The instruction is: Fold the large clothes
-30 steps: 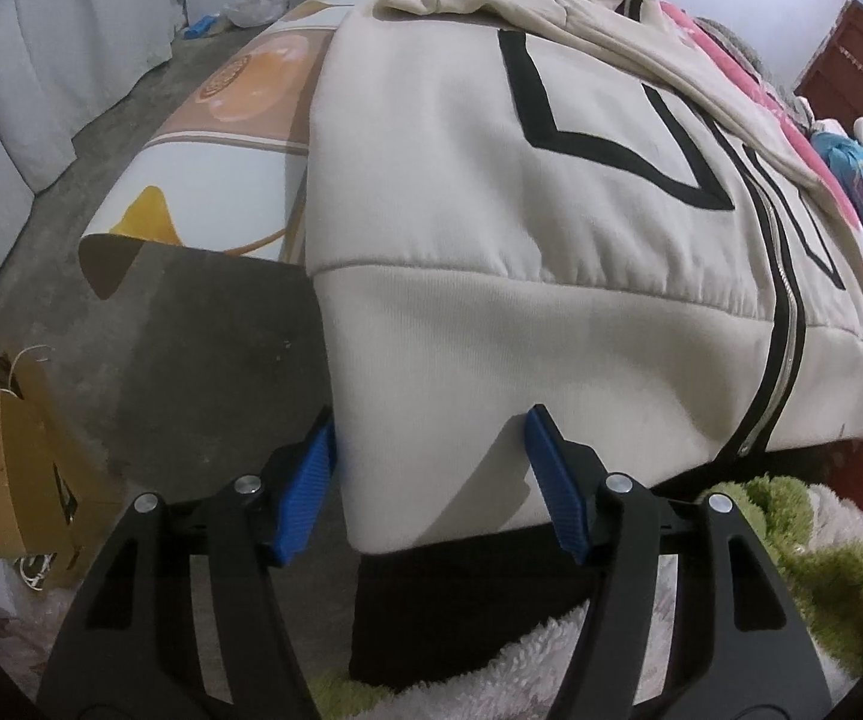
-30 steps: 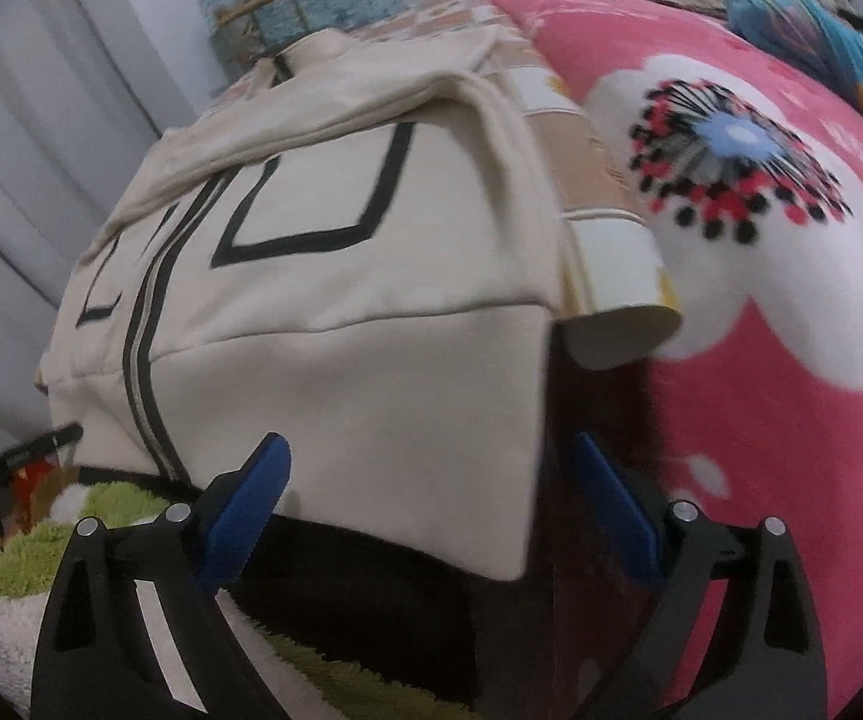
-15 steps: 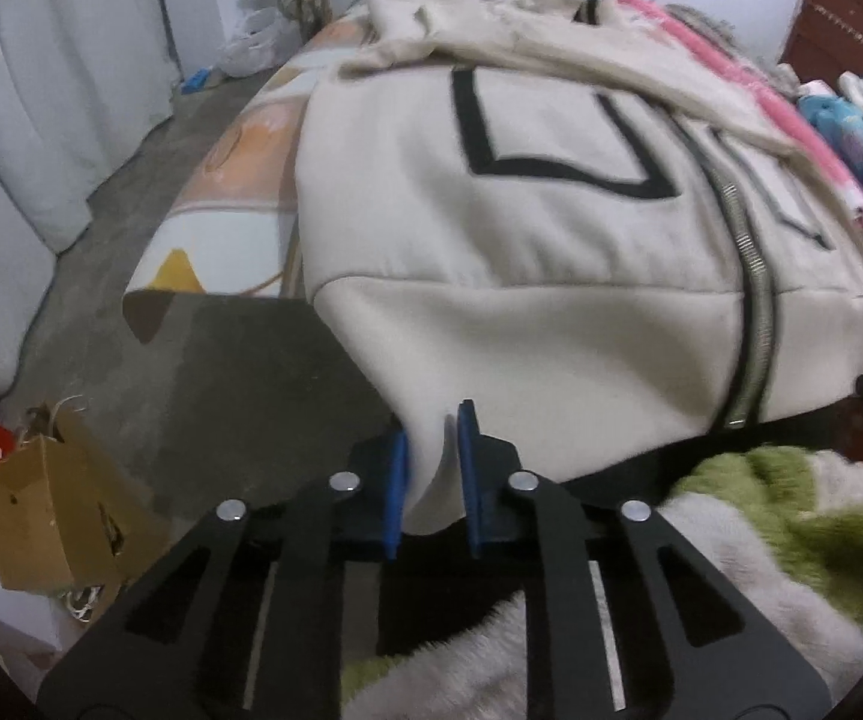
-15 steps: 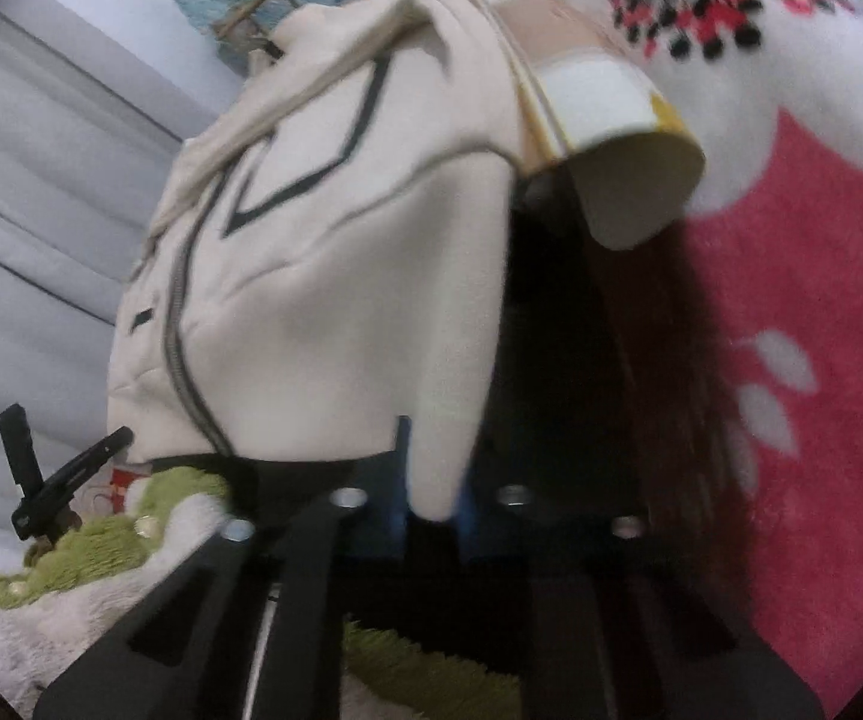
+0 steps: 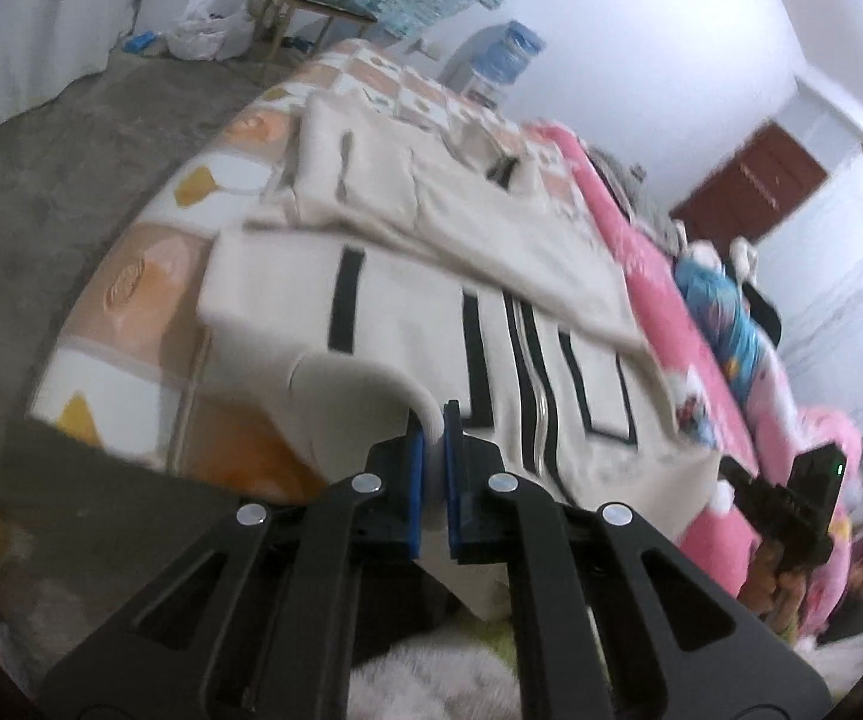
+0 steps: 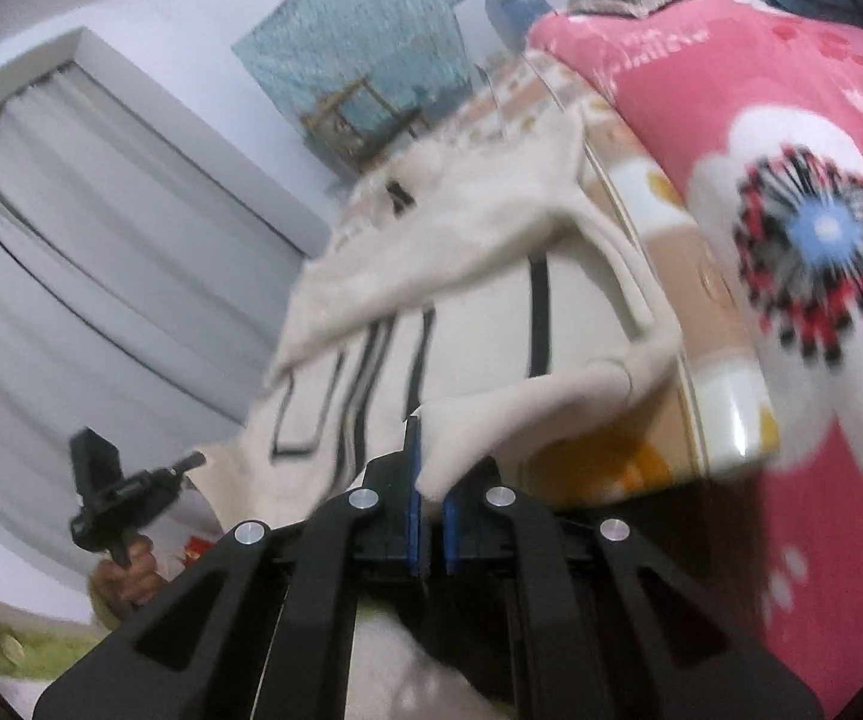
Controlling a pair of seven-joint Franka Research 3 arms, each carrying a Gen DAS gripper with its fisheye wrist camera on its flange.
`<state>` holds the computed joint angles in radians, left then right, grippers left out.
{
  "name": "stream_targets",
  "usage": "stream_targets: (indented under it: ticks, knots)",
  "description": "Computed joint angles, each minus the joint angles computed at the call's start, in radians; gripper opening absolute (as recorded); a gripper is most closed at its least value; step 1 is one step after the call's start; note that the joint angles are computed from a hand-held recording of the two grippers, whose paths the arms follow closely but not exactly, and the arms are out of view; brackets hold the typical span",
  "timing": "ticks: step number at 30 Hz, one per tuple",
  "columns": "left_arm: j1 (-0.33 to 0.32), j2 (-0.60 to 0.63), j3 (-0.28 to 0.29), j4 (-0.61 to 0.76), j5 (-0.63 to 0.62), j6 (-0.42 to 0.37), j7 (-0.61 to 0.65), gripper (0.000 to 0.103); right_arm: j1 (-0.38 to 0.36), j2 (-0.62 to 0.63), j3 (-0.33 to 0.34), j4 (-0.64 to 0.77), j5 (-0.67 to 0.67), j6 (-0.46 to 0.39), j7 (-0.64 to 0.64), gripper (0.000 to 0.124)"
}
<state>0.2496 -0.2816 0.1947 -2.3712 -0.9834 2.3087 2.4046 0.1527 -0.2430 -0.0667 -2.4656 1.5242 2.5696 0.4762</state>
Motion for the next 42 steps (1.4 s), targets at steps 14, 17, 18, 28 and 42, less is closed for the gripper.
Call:
stream_targets:
  ticks: [14,17,18,28,42]
  knots:
    - [0.099,0.319,-0.088,0.305,-0.005,0.006,-0.184,0.006,-0.038,0.334,0.046,0.384,-0.019,0.028,0.176,0.006]
    - [0.121,0.4,-0.124,0.373,0.033,0.006,-0.224,0.006,-0.051,0.426,0.069,0.466,-0.085,0.056,0.26,0.006]
    - [0.129,0.415,-0.135,0.383,0.043,0.011,-0.228,0.006,-0.056,0.449,0.077,0.487,-0.112,0.065,0.29,0.006]
    - [0.211,0.463,-0.205,0.41,0.013,0.039,-0.237,0.019,-0.1,0.452,0.123,0.48,-0.178,0.225,0.412,0.034]
    - [0.036,0.309,-0.221,0.281,0.078,0.135,0.009,0.045,0.017,0.437,0.126,0.443,-0.74,0.314,0.562,0.058]
